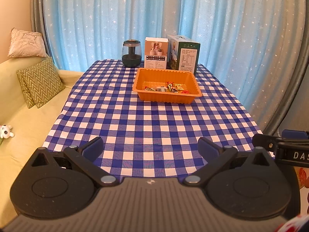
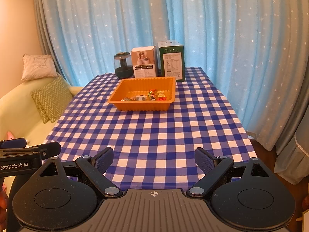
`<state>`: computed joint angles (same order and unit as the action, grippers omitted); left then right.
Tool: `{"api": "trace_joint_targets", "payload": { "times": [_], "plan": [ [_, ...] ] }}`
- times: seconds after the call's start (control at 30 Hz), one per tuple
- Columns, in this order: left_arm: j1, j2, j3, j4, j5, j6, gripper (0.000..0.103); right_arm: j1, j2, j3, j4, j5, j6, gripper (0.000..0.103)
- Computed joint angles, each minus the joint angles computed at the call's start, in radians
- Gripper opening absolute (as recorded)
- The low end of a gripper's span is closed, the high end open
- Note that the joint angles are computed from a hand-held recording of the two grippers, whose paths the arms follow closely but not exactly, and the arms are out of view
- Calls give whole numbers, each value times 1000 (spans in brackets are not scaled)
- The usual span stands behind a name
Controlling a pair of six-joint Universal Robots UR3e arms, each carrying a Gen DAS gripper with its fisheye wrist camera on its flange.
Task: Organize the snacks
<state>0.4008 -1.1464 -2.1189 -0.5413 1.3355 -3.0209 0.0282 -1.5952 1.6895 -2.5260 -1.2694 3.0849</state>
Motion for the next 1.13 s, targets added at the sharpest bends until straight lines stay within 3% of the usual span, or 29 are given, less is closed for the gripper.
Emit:
{"api": "trace_joint_targets", "payload": {
  "times": [1.13],
  "plan": [
    [21, 11, -51, 44, -16, 5, 103, -2, 0, 9, -7, 3, 0, 90]
  ]
}}
